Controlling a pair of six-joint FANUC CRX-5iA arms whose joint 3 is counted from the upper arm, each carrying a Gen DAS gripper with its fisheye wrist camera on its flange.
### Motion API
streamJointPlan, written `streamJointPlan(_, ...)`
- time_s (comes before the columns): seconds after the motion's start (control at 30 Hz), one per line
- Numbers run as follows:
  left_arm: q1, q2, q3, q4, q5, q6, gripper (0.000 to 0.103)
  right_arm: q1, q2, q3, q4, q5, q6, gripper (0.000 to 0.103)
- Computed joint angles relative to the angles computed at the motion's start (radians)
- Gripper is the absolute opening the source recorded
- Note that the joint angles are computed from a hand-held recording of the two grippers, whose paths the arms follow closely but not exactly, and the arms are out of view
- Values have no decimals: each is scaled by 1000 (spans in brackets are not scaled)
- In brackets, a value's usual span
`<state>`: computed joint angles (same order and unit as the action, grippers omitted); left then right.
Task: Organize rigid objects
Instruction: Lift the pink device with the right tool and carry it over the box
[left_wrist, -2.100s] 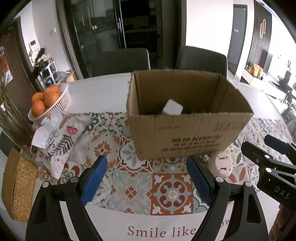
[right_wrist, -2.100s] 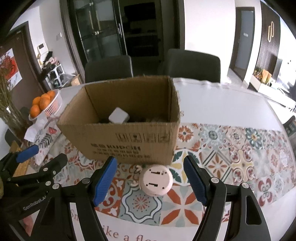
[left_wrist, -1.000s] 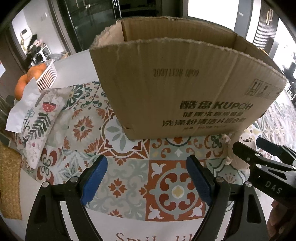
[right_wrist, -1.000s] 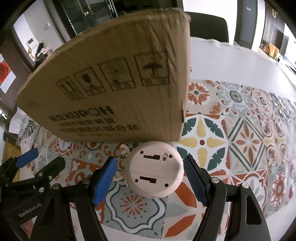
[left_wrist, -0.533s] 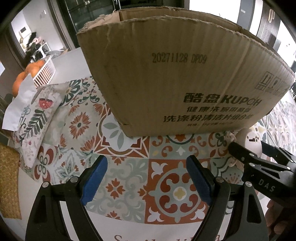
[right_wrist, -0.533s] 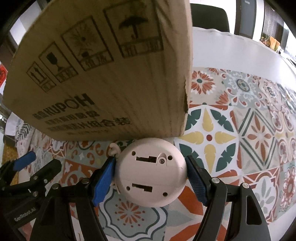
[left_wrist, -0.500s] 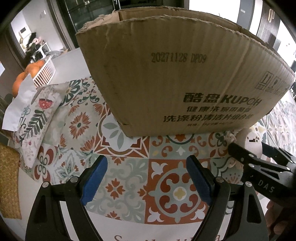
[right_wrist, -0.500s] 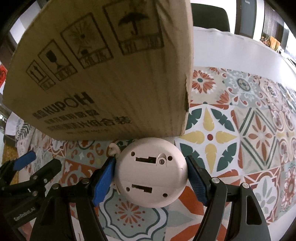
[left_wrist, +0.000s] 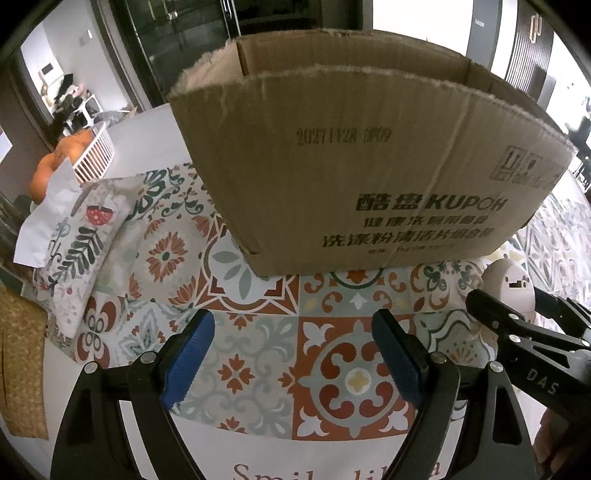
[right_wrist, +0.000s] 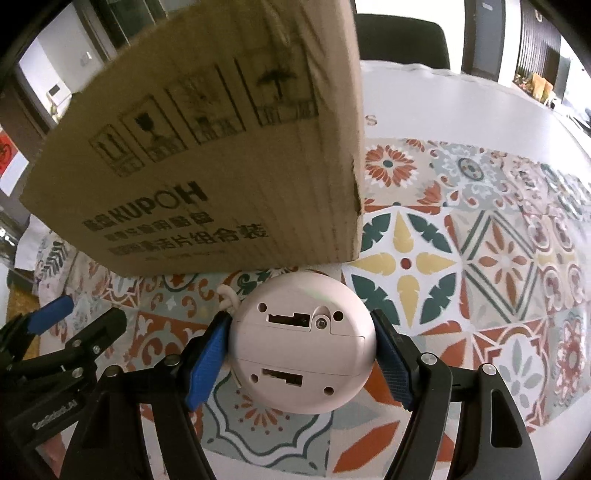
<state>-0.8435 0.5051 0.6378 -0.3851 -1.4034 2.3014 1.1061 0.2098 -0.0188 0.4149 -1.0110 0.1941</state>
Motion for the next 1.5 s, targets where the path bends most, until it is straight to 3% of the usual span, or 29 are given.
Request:
streamJointPlan(0.23, -25, -38, 3, -44, 3, 11, 88, 38, -30, 2, 62, -53, -49, 75)
streamJointPlan(0.37, -39, -56, 13, -78, 0, 24, 95, 54, -40, 6, 102, -67, -67, 75)
streamJointPlan(0.77, -81, -105, 52, -197, -26, 51, 103, 88, -61, 43, 214, -124, -73, 75)
streamJointPlan(1.5, -111, -140, 100, -328, -29, 57, 103, 95, -30, 144, 346, -170, -18, 75)
